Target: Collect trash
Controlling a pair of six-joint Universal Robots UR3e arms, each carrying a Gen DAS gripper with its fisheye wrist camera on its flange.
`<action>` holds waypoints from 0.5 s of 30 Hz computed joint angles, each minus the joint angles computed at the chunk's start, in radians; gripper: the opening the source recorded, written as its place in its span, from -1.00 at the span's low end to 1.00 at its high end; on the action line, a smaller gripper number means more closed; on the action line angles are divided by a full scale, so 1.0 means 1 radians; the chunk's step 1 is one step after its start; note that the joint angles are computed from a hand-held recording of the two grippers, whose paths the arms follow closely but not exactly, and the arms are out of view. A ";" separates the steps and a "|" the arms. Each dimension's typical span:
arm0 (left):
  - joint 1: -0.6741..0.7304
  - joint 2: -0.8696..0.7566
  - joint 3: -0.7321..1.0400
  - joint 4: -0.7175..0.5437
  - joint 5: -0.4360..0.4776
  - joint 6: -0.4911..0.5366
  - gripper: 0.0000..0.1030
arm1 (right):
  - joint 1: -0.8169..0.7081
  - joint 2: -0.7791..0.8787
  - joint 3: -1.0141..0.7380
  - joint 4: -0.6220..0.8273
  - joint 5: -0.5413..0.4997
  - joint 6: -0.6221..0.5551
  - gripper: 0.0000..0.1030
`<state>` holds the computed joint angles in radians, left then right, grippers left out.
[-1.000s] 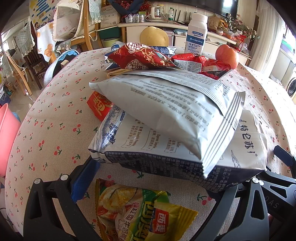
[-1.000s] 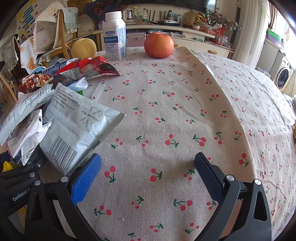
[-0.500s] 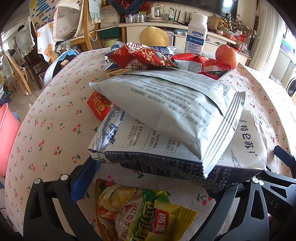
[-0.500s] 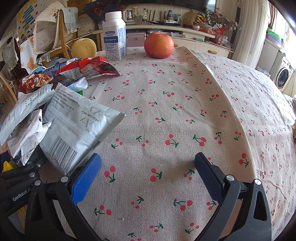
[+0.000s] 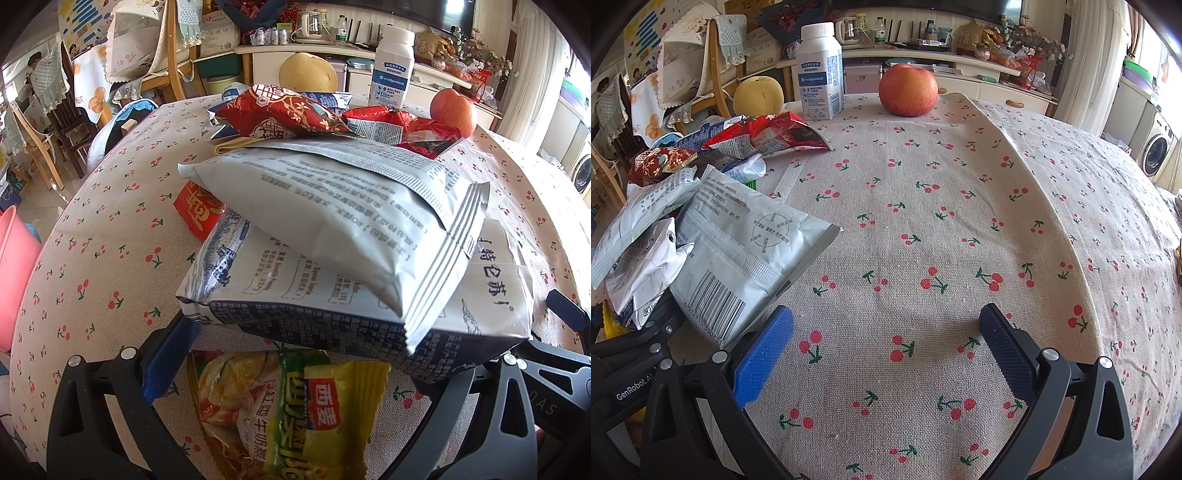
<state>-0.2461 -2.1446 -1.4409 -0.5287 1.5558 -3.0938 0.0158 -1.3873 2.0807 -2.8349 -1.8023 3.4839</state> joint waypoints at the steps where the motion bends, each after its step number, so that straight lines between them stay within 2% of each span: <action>1: 0.000 0.000 0.000 0.000 0.000 0.000 0.93 | 0.000 0.000 0.000 0.000 0.000 0.000 0.93; 15: 0.019 -0.002 -0.022 0.035 -0.032 0.045 0.93 | 0.000 0.000 0.000 0.000 -0.001 -0.001 0.93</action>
<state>-0.2274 -2.1469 -1.4630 -0.4937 1.5237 -3.0493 0.0157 -1.3868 2.0805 -2.8349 -1.8030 3.4828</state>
